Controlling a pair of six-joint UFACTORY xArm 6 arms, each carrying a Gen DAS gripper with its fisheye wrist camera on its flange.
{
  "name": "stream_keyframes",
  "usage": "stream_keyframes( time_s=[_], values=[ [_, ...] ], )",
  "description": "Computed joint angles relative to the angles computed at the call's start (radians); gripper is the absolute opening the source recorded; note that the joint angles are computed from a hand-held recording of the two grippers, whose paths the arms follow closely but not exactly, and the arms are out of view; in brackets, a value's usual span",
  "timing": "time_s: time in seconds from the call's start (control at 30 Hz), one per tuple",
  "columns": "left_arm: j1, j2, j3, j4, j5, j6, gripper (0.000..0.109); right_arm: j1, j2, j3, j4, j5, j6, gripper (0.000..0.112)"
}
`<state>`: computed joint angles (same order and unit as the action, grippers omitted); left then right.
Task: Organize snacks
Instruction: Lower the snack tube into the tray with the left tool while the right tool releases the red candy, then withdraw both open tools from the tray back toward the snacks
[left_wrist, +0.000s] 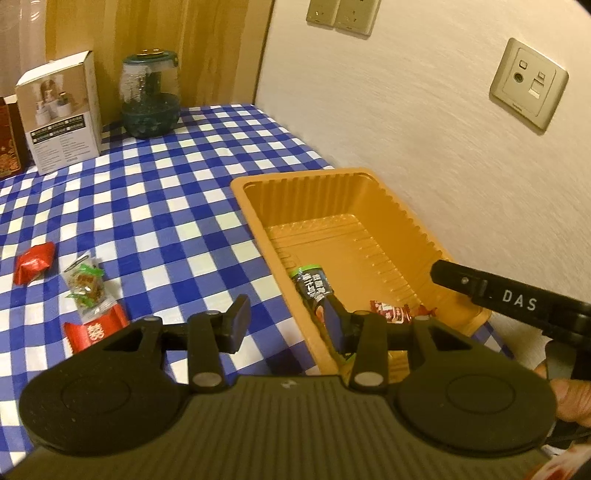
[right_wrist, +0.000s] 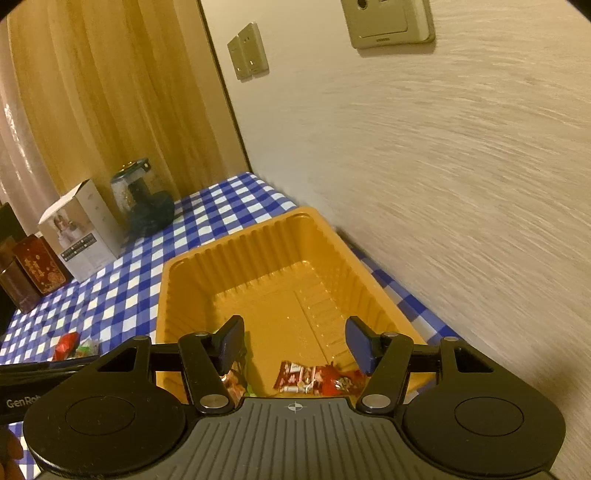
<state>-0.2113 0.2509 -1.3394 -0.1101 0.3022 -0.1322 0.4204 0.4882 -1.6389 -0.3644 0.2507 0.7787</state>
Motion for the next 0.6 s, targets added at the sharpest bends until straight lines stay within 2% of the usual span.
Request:
stream_keyframes(
  time_s=[0.2, 0.6],
  values=[
    [0.012, -0.074, 0.066, 0.028, 0.003, -0.042, 0.045, 0.008, -0.064, 0.060, -0.029, 0.005, 0.047, 0.061],
    [0.054, -0.290, 0.265, 0.108, -0.001, -0.149, 0.062, 0.065, -0.210, 0.197, -0.072, 0.011, 0.107, 0.061]
  ],
)
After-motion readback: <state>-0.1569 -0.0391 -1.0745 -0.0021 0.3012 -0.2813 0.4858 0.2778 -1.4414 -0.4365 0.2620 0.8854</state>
